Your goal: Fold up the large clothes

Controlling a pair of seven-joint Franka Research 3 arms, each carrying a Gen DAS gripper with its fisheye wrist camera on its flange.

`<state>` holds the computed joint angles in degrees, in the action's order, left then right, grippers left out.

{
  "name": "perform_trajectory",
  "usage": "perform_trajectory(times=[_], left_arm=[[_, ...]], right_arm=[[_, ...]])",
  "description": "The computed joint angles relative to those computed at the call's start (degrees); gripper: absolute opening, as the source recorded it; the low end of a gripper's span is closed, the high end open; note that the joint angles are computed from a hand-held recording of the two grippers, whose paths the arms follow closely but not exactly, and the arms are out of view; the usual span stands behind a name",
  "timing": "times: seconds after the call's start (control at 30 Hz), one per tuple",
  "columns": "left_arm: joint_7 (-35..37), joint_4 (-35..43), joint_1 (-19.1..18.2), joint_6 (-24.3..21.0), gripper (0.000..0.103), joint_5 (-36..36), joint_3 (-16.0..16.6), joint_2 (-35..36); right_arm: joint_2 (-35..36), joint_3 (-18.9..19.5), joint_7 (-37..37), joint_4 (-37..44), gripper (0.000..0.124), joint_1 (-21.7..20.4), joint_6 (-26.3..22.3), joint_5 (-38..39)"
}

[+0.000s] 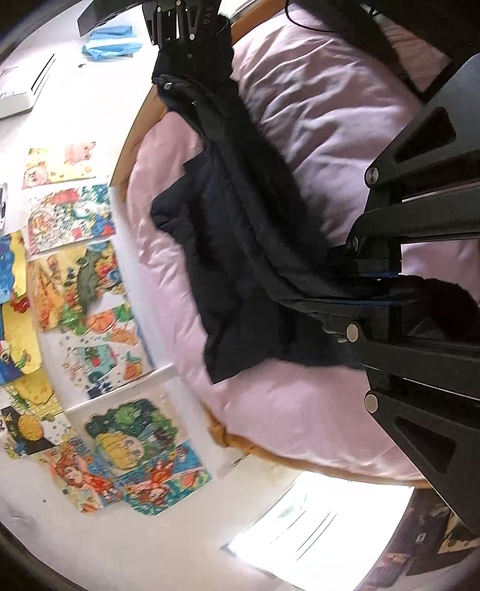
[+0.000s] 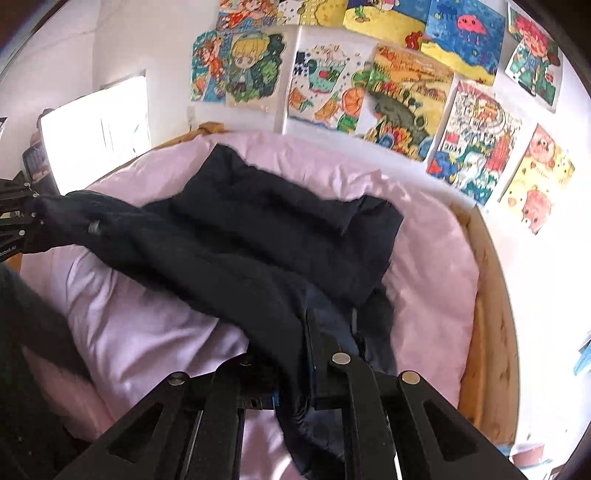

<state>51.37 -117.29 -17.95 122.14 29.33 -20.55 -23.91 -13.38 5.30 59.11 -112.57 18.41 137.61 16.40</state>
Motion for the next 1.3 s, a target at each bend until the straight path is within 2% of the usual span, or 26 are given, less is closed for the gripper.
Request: perform_trajectory(times=[0.33,0.57,0.67,0.83,1.13,1.3], left_arm=[[3.4,15.2,4.5,0.5,0.008,7.1,3.0,15.0],[5.3,21.5,5.7,3.0,0.008,7.0,7.1,23.3],[4.8,22.0,6.5,6.3,0.008,5.6,8.6,25.3],[3.1,21.4,8.4,15.7,0.008,2.1,10.6,28.1],[3.6,20.8,10.1,21.8,0.009,-0.9,12.1,32.0],[7.8,20.1,11.8,26.7,0.013,-5.5,12.3,33.7]], right_arm=[[18.9,0.4,2.7,20.4,0.01,0.5,2.1,-8.1],[32.8,-0.7,4.1,35.0,0.01,2.3,3.0,-10.2],[37.9,-1.1,4.7,40.8,0.011,3.0,3.1,-10.3],[44.9,-1.7,5.9,47.4,0.011,3.5,4.7,-9.9],[54.7,-1.9,4.7,57.6,0.013,3.9,4.9,-8.9],[61.4,-2.1,6.3,67.2,0.016,4.0,1.2,-8.5]])
